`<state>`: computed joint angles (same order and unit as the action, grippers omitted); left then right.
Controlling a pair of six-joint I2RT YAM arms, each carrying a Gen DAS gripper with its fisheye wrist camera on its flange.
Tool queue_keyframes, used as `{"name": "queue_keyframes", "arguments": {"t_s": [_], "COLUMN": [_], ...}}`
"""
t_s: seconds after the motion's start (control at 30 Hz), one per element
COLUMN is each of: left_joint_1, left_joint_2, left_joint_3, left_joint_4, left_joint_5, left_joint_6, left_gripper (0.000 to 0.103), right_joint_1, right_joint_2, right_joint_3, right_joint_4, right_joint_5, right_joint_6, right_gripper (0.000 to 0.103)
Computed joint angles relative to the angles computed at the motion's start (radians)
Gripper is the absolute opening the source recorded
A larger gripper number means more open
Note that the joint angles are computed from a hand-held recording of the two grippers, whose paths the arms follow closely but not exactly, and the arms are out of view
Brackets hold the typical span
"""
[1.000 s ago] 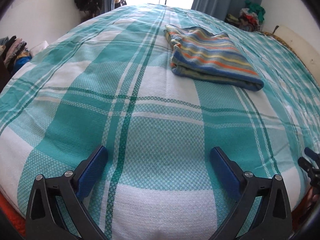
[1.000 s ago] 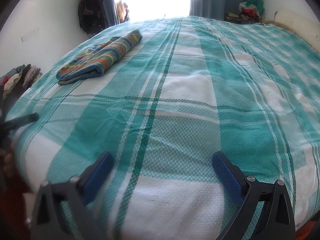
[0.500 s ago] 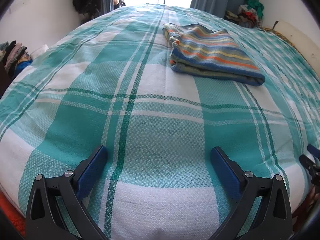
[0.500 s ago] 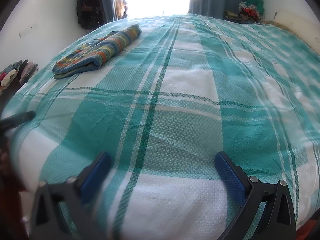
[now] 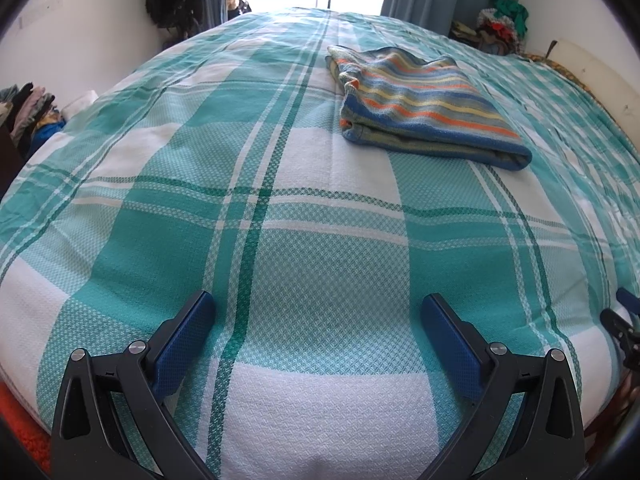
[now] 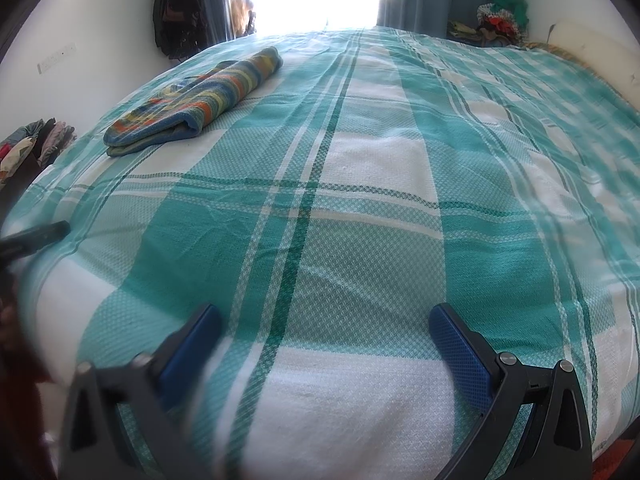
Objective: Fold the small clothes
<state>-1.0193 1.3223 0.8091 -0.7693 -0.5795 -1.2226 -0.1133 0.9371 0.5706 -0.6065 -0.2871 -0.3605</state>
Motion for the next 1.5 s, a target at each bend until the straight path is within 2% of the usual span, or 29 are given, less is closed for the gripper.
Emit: {"name": "queue_keyframes", "arguments": {"t_s": [1.17, 1.5], "left_joint_1": [-0.002, -0.003], "left_joint_2": [0.009, 0.002], "left_joint_3": [0.003, 0.026], "left_joint_4": [0.001, -0.043], "left_joint_5": [-0.003, 0.010], "left_joint_6": [-0.002, -0.031], "left_gripper": [0.102, 0.102], "right_joint_1": [-0.005, -0.008], "right_joint_2": [-0.008, -0.010], "right_joint_3": [-0.012, -0.009], "right_joint_4": [0.009, 0.004], "right_joint_5": [-0.003, -0.008], "right_joint_6": [-0.005, -0.008], "right_gripper": [0.103, 0.103]}}
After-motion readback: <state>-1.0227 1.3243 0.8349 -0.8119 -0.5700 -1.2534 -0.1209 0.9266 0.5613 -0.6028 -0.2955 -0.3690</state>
